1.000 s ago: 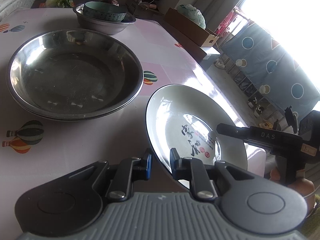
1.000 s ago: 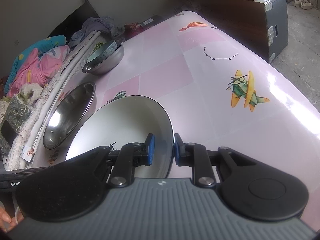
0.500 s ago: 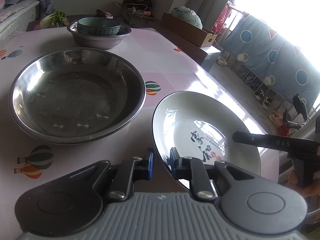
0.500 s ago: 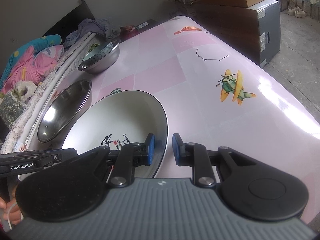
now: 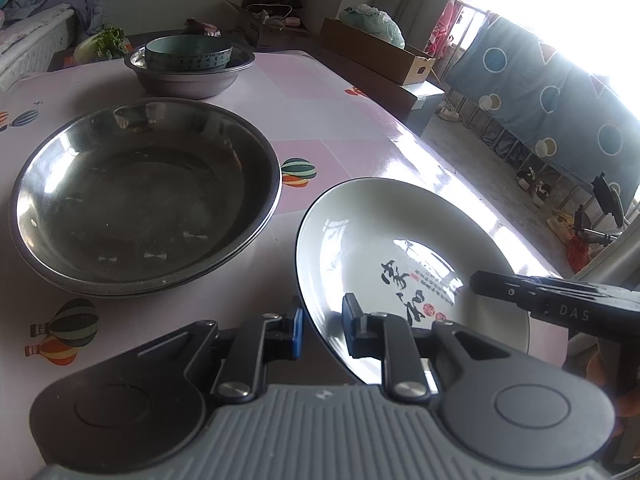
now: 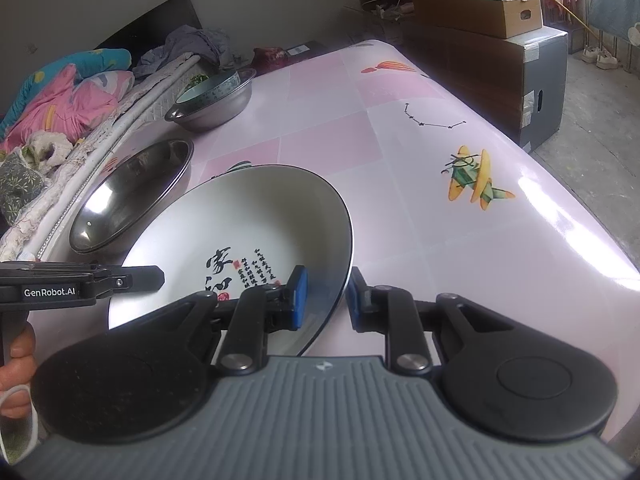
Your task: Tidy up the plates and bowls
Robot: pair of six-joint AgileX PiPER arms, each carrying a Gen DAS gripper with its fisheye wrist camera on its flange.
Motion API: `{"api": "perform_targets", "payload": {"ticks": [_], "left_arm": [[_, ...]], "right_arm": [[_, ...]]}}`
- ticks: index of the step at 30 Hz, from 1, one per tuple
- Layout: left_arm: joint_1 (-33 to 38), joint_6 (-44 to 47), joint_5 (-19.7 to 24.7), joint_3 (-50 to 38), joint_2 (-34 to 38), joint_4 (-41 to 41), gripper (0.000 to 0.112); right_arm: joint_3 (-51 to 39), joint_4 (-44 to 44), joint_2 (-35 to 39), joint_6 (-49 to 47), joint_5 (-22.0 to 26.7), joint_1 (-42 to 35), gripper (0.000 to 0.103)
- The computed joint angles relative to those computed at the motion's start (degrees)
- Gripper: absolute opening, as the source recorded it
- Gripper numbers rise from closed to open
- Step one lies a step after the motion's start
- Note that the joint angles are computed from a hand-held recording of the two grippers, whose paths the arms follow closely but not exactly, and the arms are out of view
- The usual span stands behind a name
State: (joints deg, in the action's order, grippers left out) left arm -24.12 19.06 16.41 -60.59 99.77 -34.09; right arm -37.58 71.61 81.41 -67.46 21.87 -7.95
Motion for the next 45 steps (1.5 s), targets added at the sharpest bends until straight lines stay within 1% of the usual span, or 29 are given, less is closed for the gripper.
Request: {"api": "perform_targets", "payload": {"ticks": [3,5,8,12,15,19,23,32,45], "left_arm": [[-0.9,-6.4,1.4,-2.0,0.8,7.6,0.025],[-1.6,-9.8,1.8,-2.8,1.0,12.0,0.026],[-2.2,-12.9,1.9,-3.1,1.0,15.4,0.027],[-3.1,-17.2,1.4,-2.8,0.7,20.1,0.028],[-3.0,-17.3,1.7,-2.9,0.6,20.0,0.028],[-2.9,-17.0,1.9,-2.8,0.4,19.4,0.028],[-2.6,-15.4,2.0,-2.6,0.3,17.6,0.028],[-2.0,-12.8,1.1,-1.6,-0.4,14.8,0.028],[-2.2,-12.2,0.1,-0.5,-1.6,14.0,0.028]], "right_arm": [[0.0,1.6,0.4,-1.3,0.2,-0.1,0.022],[0.7,3.5,0.2,-3.4,-1.1,0.8,0.025],[1.4,4.9,-0.3,-5.6,-3.4,2.6,0.027],[1.0,2.4,-0.6,-3.6,-4.8,3.7,0.027],[0.5,-0.2,-0.6,-1.2,-4.8,3.8,0.027],[-0.2,-1.6,-0.3,0.2,-3.6,3.1,0.027],[-0.6,-3.3,-0.4,1.6,-3.6,3.3,0.026],[-0.9,-5.0,-1.1,2.9,-3.5,3.5,0.026],[-1.4,-6.7,-2.2,4.4,-2.7,2.9,0.026]]}}
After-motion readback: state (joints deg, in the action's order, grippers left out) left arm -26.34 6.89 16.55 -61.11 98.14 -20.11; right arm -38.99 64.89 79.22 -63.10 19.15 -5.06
